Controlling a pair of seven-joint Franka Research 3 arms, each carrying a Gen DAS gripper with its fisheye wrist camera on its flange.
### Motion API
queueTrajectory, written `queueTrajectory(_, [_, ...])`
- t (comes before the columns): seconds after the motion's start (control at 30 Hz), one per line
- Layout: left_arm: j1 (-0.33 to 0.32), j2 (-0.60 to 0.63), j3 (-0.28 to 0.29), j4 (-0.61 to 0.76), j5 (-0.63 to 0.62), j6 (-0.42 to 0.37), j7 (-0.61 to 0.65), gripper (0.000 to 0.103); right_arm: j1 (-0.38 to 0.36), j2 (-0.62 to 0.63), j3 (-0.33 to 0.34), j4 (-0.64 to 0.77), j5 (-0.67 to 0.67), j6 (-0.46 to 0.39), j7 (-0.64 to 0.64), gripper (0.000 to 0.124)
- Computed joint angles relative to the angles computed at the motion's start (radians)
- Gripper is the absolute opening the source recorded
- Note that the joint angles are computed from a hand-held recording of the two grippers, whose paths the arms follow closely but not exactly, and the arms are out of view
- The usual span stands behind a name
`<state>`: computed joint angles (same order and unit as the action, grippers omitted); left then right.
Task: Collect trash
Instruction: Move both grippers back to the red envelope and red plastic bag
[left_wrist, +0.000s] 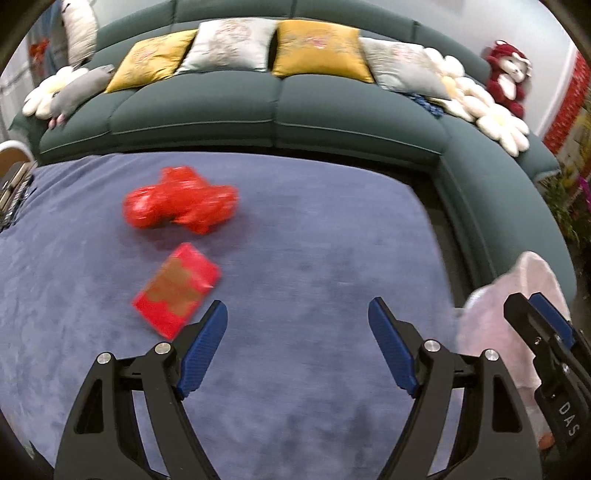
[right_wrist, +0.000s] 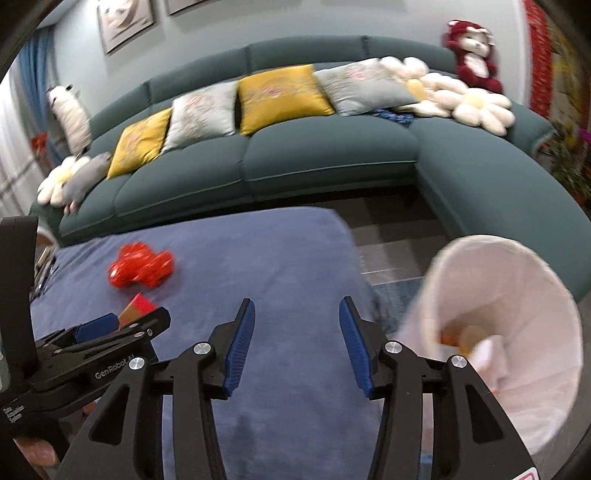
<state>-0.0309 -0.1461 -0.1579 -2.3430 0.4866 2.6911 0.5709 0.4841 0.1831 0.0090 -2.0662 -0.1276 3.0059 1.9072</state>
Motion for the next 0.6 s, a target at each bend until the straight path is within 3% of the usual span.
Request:
queueTrajectory(0.2, [0.042, -0.028, 0.07, -0.092, -0.069, 0.07, 0.154, 0.075, 0.029, 0.101, 0.044, 0.119, 0.061, -0.058, -0.047, 0.047])
queueTrajectory(0.43, [0.096, 0.001, 0.103, -0.134, -0.138, 0.127, 0.303, 0.075, 0.096, 0.22, 0.034, 0.268, 0.073, -0.125, -0.066, 0.047])
queueTrajectory(0.6, [0.099, 0.033, 0.124, -0.141, -0.255, 0.18, 0.421, 0.071, 0.135, 0.302, 0.02, 0.378, 0.069, -0.173, -0.068, 0.047])
